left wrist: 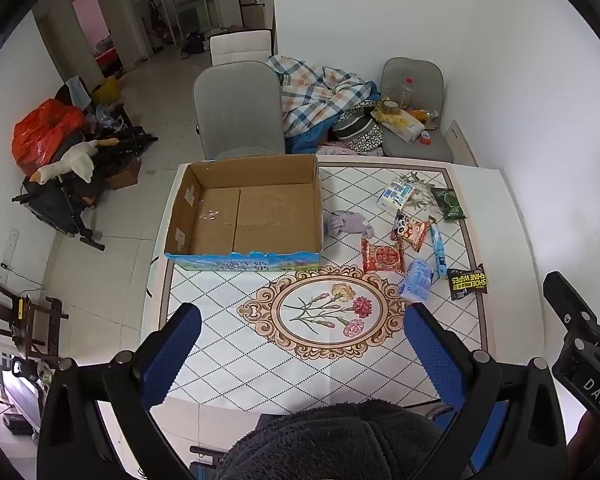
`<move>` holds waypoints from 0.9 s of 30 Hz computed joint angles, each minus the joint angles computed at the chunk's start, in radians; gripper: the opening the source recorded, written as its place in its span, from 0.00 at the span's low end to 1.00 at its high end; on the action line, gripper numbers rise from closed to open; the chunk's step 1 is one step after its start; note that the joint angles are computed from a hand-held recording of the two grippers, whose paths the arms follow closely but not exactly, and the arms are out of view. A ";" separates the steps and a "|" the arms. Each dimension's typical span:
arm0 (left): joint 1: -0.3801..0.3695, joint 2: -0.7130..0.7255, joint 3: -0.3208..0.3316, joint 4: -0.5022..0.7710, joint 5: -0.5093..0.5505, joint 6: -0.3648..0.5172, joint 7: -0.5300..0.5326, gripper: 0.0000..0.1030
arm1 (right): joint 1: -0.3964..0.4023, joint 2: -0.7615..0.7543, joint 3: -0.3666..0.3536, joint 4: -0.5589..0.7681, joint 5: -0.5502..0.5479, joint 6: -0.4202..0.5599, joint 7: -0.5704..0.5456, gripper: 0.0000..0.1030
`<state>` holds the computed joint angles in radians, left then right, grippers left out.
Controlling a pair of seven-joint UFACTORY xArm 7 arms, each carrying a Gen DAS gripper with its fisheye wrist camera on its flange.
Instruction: Organize soft objects
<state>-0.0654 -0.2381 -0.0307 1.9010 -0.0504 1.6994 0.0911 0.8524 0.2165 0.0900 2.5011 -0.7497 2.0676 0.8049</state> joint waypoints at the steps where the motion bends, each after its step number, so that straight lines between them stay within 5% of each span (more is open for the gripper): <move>1: 0.000 0.000 0.001 0.000 -0.001 -0.002 0.000 1.00 | 0.001 0.001 0.000 0.003 -0.002 0.000 0.000 1.00; 27: -0.006 0.004 -0.005 0.017 0.008 -0.009 -0.008 1.00 | 0.003 -0.001 -0.011 0.004 -0.002 -0.011 0.000 1.00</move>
